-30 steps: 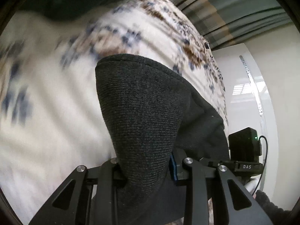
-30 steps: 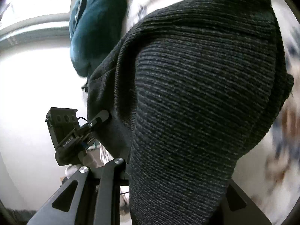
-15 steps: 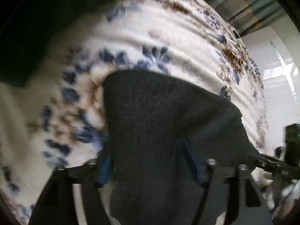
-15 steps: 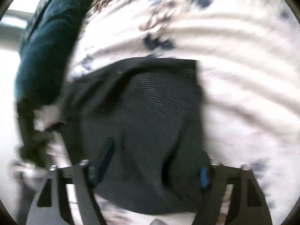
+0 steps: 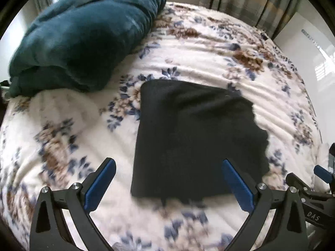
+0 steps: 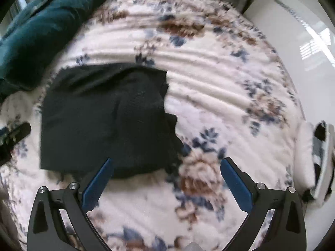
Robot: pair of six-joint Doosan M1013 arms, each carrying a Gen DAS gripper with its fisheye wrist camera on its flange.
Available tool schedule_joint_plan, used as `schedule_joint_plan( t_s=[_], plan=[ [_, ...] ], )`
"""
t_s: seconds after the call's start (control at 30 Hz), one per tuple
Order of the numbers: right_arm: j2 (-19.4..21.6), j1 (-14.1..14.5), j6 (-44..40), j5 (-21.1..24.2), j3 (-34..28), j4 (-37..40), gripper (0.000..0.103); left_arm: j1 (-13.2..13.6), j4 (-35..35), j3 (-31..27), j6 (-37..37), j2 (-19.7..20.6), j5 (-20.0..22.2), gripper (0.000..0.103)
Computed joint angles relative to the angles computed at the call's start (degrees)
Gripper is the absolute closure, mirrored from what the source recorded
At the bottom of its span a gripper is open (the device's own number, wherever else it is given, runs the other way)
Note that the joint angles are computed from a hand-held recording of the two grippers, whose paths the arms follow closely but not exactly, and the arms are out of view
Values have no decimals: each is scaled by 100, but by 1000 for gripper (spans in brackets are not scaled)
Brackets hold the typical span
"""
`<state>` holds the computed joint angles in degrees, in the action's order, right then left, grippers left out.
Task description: Fold small clothes
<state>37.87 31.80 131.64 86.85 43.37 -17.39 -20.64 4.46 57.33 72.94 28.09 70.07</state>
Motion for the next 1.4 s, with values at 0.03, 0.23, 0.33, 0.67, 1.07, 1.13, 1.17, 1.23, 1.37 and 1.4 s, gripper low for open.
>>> schedule_joint_plan(
  t_s=[0.03, 0.23, 0.33, 0.67, 1.07, 1.13, 1.17, 1.23, 1.37, 1.4],
  plan=[
    [-87, 39, -6, 37, 11, -56, 0, -28, 16, 33, -22, -80, 10, 0],
    [-618, 346, 47, 350, -126, -608, 0, -327, 495, 93, -236, -691, 247, 0],
    [-859, 519, 102, 558, -274, -897, 0, -440, 566, 45, -335, -957, 374, 0],
    [-1260, 1216, -75, 1232, -1086, -1799, 0, -939, 1079, -136, -629, -1754, 682, 0],
    [-1530, 2092, -164, 1693, -1732, -2788, 0, -1547, 1683, -132, -944, -2372, 998, 0],
    [-1564, 2190, -159, 1745, -1773, -2900, 0, -1610, 1758, -97, -1013, -2452, 1016, 0],
    [-1576, 2240, -155, 1775, -1795, -2969, 0, -1648, 1823, -83, -1072, -2489, 1051, 0],
    [-1607, 2325, -155, 1811, -1820, -3074, 0, -1695, 1877, -66, -1152, -2544, 1076, 0],
    [-1619, 2432, -200, 1858, -1902, -3195, 0, -1782, 1983, -28, -1274, -2648, 1096, 0],
    [-1626, 2460, -193, 1859, -1910, -3210, 0, -1795, 2002, -25, -1285, -2662, 1097, 0]
  ],
)
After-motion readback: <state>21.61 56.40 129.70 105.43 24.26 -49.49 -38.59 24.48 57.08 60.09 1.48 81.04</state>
